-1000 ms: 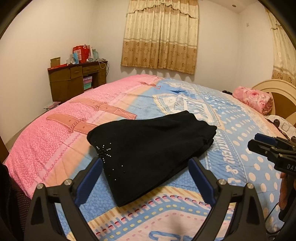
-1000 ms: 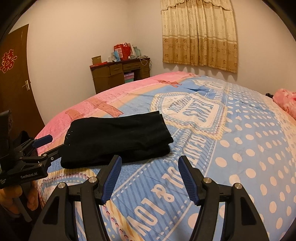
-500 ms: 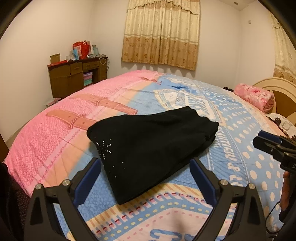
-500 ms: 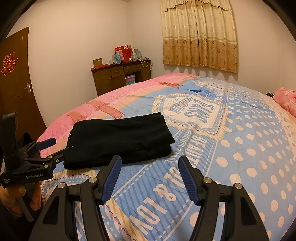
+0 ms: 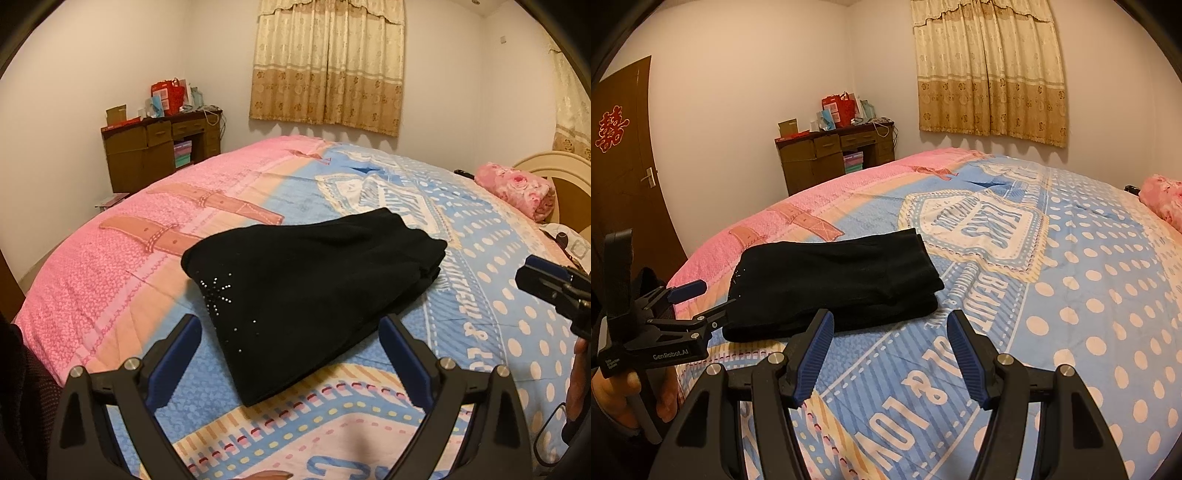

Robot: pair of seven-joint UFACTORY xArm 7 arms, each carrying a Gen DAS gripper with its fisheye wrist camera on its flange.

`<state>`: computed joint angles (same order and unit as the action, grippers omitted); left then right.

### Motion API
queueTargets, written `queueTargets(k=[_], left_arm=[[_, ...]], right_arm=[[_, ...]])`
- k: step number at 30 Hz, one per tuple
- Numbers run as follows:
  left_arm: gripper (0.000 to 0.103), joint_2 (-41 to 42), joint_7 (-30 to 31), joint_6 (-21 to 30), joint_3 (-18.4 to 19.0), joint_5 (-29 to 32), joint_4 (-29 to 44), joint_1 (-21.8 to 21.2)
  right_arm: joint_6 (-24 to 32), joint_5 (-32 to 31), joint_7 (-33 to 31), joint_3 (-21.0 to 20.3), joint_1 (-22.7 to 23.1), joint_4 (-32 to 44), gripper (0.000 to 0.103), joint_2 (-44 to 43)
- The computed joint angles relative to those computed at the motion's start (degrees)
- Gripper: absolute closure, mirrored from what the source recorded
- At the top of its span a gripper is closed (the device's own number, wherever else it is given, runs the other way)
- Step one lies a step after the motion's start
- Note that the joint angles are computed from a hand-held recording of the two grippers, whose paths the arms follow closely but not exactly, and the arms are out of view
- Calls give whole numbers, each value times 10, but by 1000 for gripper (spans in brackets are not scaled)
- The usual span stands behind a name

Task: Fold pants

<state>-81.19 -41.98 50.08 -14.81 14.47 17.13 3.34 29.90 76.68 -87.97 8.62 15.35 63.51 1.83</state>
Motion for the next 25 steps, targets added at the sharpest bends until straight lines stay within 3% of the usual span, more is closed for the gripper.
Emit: queueTargets(k=[25], left_arm=[[0,-6,-15,15,-3,14,-3,10]], right_arm=[[2,-2,0,5,4,7,38,7]])
